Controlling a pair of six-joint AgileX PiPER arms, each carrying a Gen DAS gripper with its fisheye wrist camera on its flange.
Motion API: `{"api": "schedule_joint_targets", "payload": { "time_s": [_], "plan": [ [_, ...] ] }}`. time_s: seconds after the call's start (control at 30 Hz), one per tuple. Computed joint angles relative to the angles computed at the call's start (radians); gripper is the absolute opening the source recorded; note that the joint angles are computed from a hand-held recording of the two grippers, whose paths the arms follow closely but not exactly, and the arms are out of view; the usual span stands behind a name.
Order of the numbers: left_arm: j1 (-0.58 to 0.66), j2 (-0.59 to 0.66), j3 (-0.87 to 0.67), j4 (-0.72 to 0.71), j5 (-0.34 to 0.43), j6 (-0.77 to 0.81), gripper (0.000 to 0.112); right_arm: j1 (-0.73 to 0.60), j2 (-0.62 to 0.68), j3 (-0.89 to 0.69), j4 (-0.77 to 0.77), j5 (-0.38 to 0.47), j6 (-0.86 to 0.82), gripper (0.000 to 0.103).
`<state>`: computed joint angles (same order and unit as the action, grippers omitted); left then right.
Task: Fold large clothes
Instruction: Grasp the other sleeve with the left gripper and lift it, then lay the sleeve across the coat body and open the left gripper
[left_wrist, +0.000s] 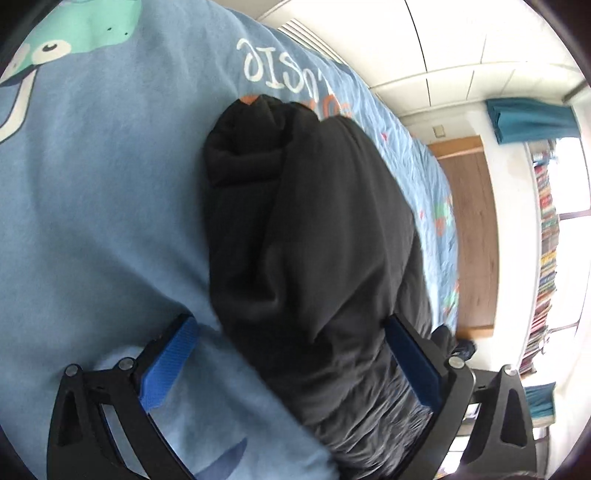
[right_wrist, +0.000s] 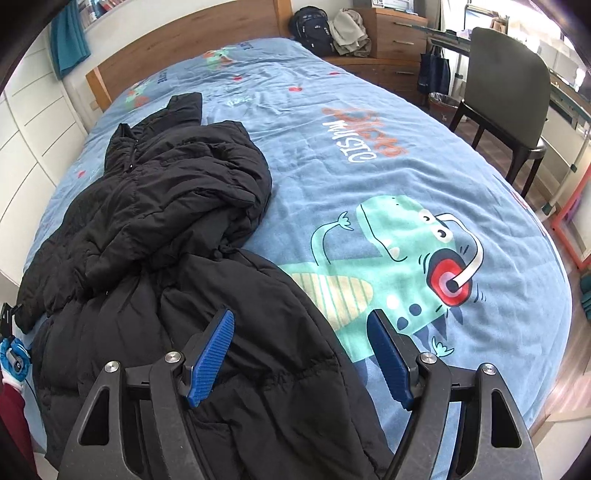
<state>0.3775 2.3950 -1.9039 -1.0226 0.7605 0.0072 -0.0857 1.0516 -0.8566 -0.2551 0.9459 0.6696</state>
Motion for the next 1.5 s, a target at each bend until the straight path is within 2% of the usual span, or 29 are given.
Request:
{"api": "schedule_joint_targets", "payload": {
  "time_s": [0.03,0.07,0.13,0.17,0.27,0.33,0.5,0.7,1.0,1.13,1.27,1.5],
  "plan": [
    [0.01,0.017,-0.025,-0.021,0.013,-0.001,0.092,0.003,0.0,0.0,-0.002,0.004,0.001,0.074],
    [0.018,0.026,-0.031,-0.056,0.024,0.015,0.07,0.009,0.0,-0.001,-0.006,0.008,0.004,0.074],
    [0.025,0.06,-0.084,-0.1,0.073,0.001,0.048,0.026,0.0,-0.003,-0.016,0.015,0.01,0.074],
    [0.025,0.055,-0.079,-0.106,0.072,0.004,0.04,0.033,-0.001,-0.004,-0.019,0.016,0.01,0.074],
    [0.019,0.049,-0.107,-0.084,0.083,0.003,0.022,0.048,-0.009,-0.005,-0.018,0.017,0.008,0.074],
    [0.013,0.029,-0.117,-0.058,0.09,-0.008,0.017,0.056,-0.02,-0.006,-0.016,0.018,0.008,0.074],
    [-0.021,-0.068,-0.087,0.036,0.08,-0.01,0.013,0.047,-0.069,0.01,0.014,0.014,-0.017,0.074],
    [-0.068,-0.218,-0.011,0.078,0.066,0.03,0.011,0.008,-0.142,0.032,0.061,0.019,-0.065,0.074],
    [-0.186,-0.381,0.051,0.076,0.069,0.114,0.01,-0.015,-0.209,0.05,0.075,0.042,-0.11,0.074],
    [-0.305,-0.459,0.097,0.111,0.062,0.175,0.01,-0.039,-0.219,0.056,0.09,0.032,-0.14,0.074],
    [-0.443,-0.482,0.092,0.153,0.068,0.189,0.009,-0.062,-0.219,0.066,0.103,0.014,-0.171,0.074],
    [-0.709,-0.471,0.088,0.419,0.057,0.103,0.009,-0.184,-0.229,0.099,0.205,-0.023,-0.308,0.074]
  ]
}}
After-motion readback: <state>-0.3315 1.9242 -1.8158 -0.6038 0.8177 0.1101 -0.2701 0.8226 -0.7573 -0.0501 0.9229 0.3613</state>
